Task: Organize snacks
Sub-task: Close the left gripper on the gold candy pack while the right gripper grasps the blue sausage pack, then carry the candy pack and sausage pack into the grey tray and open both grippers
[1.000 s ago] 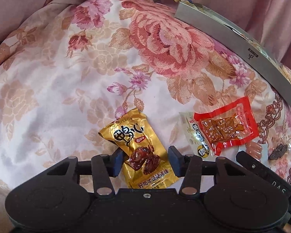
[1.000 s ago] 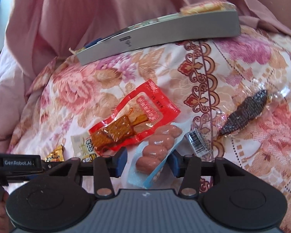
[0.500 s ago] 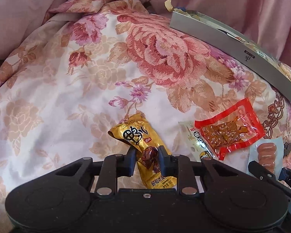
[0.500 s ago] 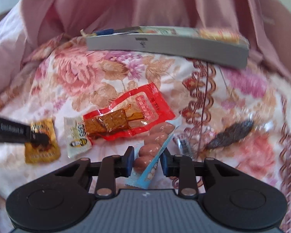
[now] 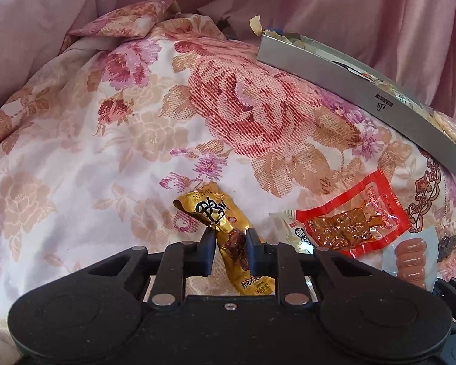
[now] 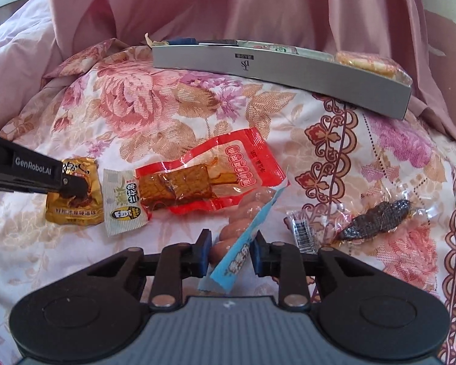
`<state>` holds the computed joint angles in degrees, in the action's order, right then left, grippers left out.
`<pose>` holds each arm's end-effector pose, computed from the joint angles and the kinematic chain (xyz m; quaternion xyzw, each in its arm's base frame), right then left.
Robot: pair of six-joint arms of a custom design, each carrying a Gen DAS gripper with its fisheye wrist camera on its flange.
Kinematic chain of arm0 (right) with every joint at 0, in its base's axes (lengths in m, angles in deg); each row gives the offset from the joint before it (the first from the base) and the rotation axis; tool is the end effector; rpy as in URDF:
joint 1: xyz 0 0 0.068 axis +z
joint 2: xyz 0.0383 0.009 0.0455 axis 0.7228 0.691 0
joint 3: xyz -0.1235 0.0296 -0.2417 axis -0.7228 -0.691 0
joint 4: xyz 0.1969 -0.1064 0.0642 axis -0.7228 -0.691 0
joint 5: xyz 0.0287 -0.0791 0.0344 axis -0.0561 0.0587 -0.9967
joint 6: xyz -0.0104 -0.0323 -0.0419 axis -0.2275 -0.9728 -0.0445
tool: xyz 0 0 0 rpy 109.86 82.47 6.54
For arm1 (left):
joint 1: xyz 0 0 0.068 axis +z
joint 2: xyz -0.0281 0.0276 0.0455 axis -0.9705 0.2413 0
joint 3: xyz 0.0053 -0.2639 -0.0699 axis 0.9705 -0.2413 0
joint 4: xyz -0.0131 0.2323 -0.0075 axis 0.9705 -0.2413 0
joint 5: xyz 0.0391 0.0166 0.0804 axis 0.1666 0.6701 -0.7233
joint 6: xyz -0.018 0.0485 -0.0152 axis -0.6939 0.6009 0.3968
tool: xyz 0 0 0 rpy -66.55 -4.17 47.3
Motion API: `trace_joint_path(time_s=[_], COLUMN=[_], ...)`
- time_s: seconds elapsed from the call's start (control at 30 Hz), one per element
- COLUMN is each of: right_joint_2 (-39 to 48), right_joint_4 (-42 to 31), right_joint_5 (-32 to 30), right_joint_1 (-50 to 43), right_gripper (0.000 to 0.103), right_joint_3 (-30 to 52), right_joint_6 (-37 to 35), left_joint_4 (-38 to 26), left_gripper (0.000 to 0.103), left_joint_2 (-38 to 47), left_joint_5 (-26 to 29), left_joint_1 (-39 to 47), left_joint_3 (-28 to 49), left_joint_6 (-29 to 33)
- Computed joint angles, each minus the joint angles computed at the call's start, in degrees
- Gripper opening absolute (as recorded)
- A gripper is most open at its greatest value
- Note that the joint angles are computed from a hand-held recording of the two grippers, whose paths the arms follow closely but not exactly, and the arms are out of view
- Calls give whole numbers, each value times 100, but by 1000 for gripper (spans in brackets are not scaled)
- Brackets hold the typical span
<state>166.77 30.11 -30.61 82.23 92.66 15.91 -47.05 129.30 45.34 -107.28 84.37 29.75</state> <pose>0.2187 0.1391 0.1065 0.0078 0.9148 -0.0016 0.4039 0.3040 -0.1775 0.1112 0.0064 0.9317 -0.1038 0.3479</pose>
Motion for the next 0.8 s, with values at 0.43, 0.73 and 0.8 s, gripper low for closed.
trace_joint_path(time_s=[0.43, 0.73, 0.8], right_joint_2=[-46, -241, -225], right_joint_4=[-122, -60, -48], right_joint_5=[442, 477, 471], right_joint_1=[130, 120, 121], right_gripper=[19, 19, 19], right_joint_3=[-21, -120, -114], right_joint_6=[26, 32, 18], left_joint_4=[279, 157, 25], left_gripper=[20, 18, 20], left_joint_2=[-39, 49, 201], left_joint_5=[-221, -83, 38], left_joint_1=[-106, -70, 10], left_joint_3=[-136, -14, 154], left_joint_6=[239, 219, 72])
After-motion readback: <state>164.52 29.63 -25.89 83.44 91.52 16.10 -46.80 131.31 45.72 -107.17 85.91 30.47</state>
